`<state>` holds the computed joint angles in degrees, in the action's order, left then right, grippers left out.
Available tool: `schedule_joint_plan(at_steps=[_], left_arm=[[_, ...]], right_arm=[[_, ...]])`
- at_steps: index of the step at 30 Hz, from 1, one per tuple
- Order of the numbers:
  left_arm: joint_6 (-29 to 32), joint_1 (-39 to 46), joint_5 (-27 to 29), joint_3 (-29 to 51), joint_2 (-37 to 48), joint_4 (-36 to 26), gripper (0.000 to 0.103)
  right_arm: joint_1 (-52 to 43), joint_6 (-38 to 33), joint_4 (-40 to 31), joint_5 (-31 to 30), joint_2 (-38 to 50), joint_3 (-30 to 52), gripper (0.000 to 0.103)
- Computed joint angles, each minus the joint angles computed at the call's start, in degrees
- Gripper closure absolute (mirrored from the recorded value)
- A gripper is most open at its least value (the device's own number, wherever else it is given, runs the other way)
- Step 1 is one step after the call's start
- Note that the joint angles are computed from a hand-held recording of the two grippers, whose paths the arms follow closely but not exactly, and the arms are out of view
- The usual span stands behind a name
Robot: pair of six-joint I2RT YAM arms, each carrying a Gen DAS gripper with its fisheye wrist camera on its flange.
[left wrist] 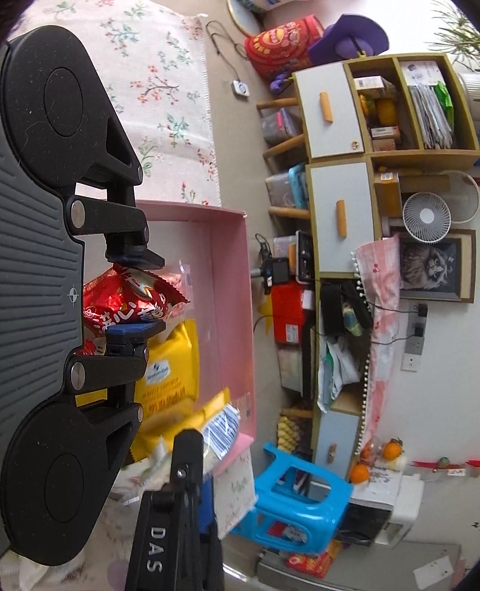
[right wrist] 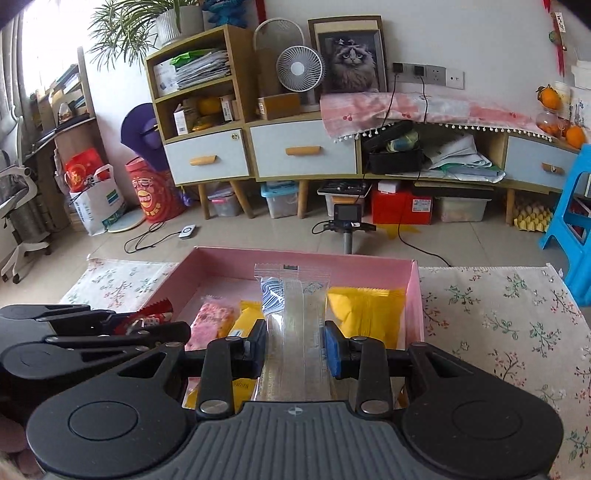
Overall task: Organize snacks
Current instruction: 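Lower both packets into the pink box and open both tools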
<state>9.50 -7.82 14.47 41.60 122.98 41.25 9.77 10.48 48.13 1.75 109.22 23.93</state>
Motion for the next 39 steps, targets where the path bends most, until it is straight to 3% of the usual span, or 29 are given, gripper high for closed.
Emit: schedule_joint_plan(at_steps=[10, 12, 15, 21, 25, 35, 39], left_arm=[[2.1, -1.7, -4.3, 1.6, 3.0, 3.9, 0.073], [2.9, -1.7, -4.2, 1.7, 3.0, 3.5, 0.065], [3.2, -1.4, -3.5, 1.4, 2.6, 3.4, 0.049], [2.4, -0.5, -2.8, 0.6, 0.6, 1.2, 0.035], [2.2, -0.2, -2.8, -1.0, -1.9, 0.1, 0.024], [1.0, 2.8, 0.0, -8.4, -11.0, -1.3, 0.015], [1.7, 5.1, 1.7, -11.8, -14.7, -2.3, 0.013]], right_arm=[[0.1, -1.5, -0.8, 2.6, 1.4, 2.8, 0.08], [0.3, -2.2, -0.1, 2.7, 1.1, 2.5, 0.079], [1.0, -3.2, 0.0, 3.5, 0.2, 2.1, 0.066], [1.4, -4.4, -0.7, 4.4, -2.7, 0.7, 0.054], [1.7, -3.7, -0.7, 4.3, -5.1, -1.1, 0.039], [4.5, -6.0, -2.2, 6.0, -16.6, -8.2, 0.019], [6.3, -6.6, -2.6, 6.4, -21.9, -11.8, 0.016]])
